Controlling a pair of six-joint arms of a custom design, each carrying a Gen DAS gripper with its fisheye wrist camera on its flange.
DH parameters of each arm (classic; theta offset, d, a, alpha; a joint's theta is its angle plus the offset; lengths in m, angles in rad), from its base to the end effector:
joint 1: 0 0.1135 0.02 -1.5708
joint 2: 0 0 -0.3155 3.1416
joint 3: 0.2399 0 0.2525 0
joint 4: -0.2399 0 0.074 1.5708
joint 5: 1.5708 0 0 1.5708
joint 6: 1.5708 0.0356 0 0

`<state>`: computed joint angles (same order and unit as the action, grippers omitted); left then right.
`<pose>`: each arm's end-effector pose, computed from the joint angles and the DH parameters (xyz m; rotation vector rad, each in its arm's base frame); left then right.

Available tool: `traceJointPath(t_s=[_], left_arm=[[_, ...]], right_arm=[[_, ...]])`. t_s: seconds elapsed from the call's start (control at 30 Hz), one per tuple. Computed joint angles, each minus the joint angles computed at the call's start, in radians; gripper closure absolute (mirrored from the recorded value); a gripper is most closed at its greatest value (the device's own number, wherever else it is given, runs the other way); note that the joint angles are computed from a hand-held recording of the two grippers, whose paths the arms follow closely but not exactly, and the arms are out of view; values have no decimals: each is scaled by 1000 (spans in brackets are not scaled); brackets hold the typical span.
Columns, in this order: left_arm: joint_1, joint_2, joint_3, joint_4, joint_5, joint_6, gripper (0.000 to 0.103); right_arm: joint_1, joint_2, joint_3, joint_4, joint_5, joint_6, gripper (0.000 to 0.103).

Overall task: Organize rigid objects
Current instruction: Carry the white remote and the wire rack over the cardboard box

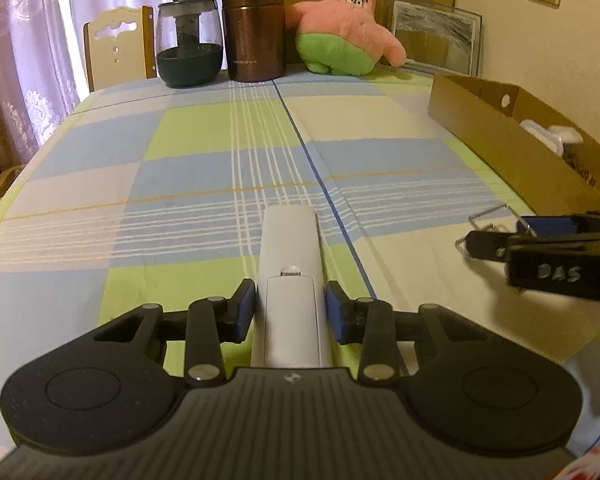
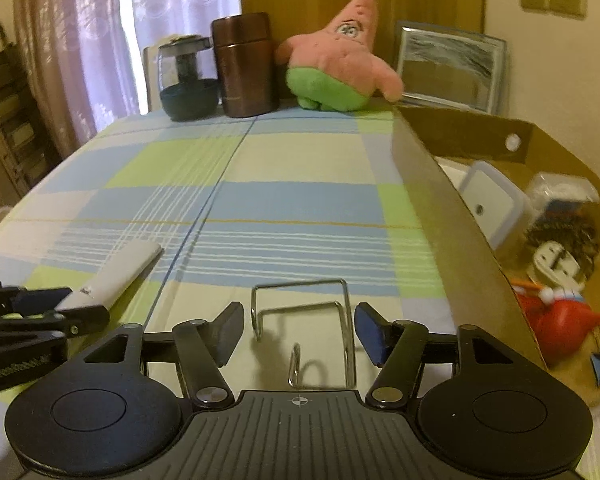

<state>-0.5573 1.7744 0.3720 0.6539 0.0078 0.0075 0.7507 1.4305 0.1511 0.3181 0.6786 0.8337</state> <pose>0.2242 -0.1401 0.1162 0.6550 2.2430 -0.2853 0.1337 0.0942 0.1248 0.3429 2.2375 -0.0539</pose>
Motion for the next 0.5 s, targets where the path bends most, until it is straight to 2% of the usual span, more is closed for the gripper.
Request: traceJointPath(t_s=[0.23,0.3,0.33,0.5], left_arm=[[2,3,3,-1,9,-5,71],[1,0,0,5,10,-4,71],[-1,-3,-1,6,9,-3,71],[-4,-15,-4,5,4,0,71]], right_arm=[[-61,76,8,78,-13,-98,45],[-54,83,8,82,-6,-104,47],[-44,86,8,82,5,-104,51],[-12,71,10,58,31,-80,53]])
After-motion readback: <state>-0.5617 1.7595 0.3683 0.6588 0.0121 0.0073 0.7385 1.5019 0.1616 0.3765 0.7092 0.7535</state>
